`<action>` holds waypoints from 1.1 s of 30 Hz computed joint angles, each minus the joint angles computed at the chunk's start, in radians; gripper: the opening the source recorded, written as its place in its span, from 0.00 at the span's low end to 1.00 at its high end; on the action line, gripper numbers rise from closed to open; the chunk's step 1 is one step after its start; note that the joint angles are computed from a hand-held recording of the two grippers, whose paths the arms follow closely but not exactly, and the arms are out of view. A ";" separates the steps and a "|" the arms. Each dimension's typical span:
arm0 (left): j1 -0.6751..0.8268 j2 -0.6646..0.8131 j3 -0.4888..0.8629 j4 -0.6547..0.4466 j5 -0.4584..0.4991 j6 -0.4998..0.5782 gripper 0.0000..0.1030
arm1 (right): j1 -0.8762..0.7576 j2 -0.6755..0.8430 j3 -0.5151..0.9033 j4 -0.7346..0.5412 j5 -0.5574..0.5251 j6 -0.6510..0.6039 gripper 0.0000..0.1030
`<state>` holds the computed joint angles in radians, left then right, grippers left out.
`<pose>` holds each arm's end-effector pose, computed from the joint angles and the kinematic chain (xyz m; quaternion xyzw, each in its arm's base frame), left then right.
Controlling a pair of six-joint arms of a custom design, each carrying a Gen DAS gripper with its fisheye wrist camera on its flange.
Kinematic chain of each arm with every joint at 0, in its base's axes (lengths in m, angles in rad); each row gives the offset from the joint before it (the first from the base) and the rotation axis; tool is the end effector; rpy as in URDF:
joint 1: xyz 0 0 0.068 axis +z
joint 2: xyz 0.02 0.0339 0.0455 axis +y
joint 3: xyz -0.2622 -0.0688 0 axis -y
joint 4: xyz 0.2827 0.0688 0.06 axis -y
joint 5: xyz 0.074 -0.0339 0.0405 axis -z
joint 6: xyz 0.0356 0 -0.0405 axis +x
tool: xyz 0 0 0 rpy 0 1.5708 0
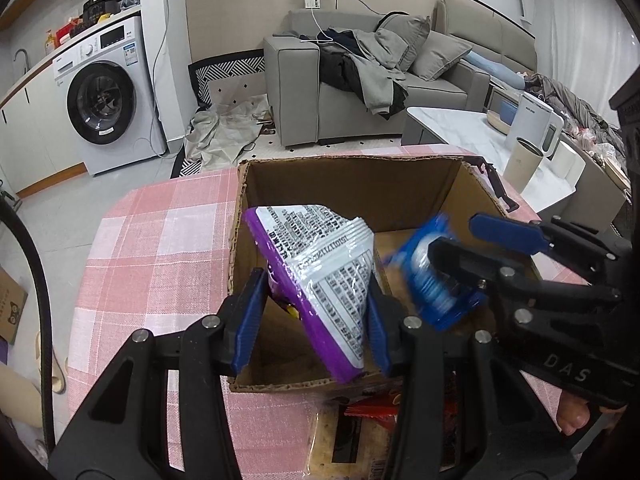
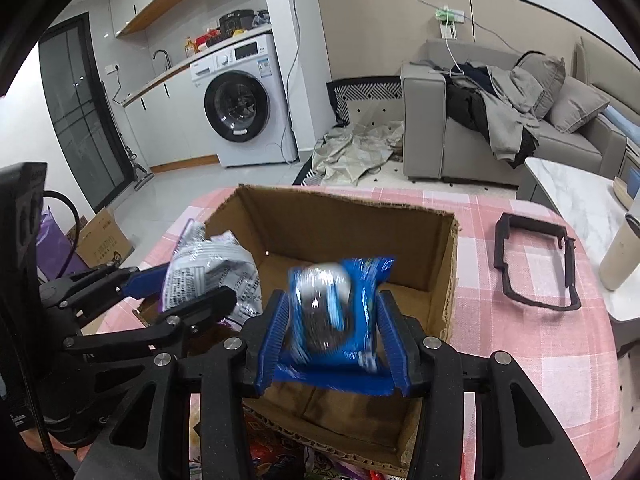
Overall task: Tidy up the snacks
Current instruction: 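Open left tool dropping chip bag into box while right tool drops Oreo packet, then move both tools back toward the remaining snack pile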
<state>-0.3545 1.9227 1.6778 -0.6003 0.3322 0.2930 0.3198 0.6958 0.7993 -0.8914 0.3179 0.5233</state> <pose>0.4373 -0.1743 0.2688 0.3490 0.8555 -0.1653 0.3451 0.1647 0.0428 0.2940 0.1528 0.9019 0.0206 0.4036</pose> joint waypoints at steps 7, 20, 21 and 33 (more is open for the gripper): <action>0.003 -0.014 0.007 -0.031 -0.008 0.002 0.61 | 0.016 -0.039 0.022 -0.052 0.041 0.013 0.66; -0.011 -0.246 -0.234 0.081 -0.019 0.038 0.99 | 0.088 -0.179 0.052 -0.184 0.093 0.089 0.99; -0.010 -0.264 -0.248 0.078 -0.019 0.038 0.99 | 0.101 -0.189 0.060 -0.200 0.101 0.097 1.00; 0.072 -0.452 -0.407 0.056 0.037 0.041 0.99 | 0.695 -0.203 0.189 -0.650 0.508 0.638 1.00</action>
<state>-0.2821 1.4708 1.2709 -0.5441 0.3689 0.3336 1.0144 0.4926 0.9884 -1.5416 0.8263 1.1616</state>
